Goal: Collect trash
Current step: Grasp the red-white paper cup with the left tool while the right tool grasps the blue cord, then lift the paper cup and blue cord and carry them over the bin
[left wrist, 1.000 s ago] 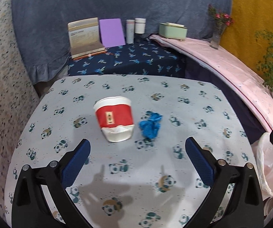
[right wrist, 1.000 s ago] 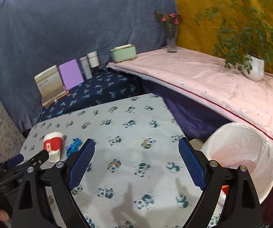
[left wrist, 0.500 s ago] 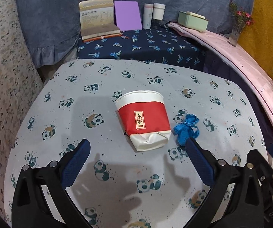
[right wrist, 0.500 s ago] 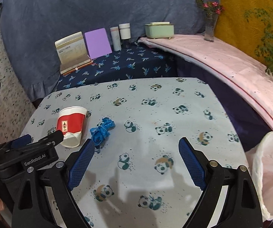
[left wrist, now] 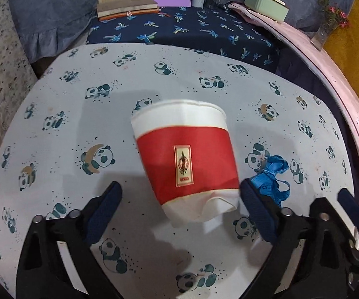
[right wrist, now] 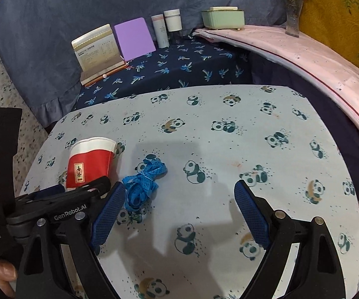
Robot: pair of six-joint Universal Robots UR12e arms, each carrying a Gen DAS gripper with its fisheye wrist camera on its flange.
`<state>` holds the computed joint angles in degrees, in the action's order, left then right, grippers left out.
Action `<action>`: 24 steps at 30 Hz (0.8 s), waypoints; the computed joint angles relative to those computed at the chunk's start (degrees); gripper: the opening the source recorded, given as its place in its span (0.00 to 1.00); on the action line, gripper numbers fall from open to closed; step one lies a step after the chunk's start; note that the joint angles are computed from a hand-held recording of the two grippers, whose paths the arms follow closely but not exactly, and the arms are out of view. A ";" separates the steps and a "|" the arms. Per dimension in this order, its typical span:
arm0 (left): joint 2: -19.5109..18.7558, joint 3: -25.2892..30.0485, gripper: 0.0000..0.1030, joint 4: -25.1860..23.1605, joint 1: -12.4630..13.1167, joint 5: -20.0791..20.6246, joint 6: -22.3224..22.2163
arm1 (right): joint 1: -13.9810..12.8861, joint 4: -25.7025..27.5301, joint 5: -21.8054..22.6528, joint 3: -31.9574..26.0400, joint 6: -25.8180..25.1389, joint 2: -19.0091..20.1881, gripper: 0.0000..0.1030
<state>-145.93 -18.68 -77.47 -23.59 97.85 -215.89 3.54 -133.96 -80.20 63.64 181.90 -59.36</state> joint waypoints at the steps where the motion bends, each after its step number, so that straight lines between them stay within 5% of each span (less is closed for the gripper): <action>1: 0.64 -1.44 0.75 1.09 0.33 -1.55 -0.09 | -0.06 0.51 0.75 -0.37 -0.01 0.27 0.80; 6: 2.13 -4.63 0.48 3.17 0.65 -1.82 1.50 | 0.30 2.82 2.09 -2.26 -0.72 1.78 0.71; 13: 4.64 -9.77 0.48 7.54 1.19 -3.82 1.04 | 0.59 6.29 4.94 -4.27 -1.41 3.46 0.47; 17: 5.21 -10.73 0.48 8.06 1.02 -3.33 1.15 | 0.43 7.55 7.87 -4.42 -1.87 3.82 0.24; 24: 5.67 -10.89 0.48 9.06 0.33 -3.08 1.75 | 0.29 4.93 7.25 -2.12 -2.38 2.03 0.19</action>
<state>-140.26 -29.57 -68.40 -23.26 94.78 -214.14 3.83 -129.03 -72.96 61.52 179.52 -57.33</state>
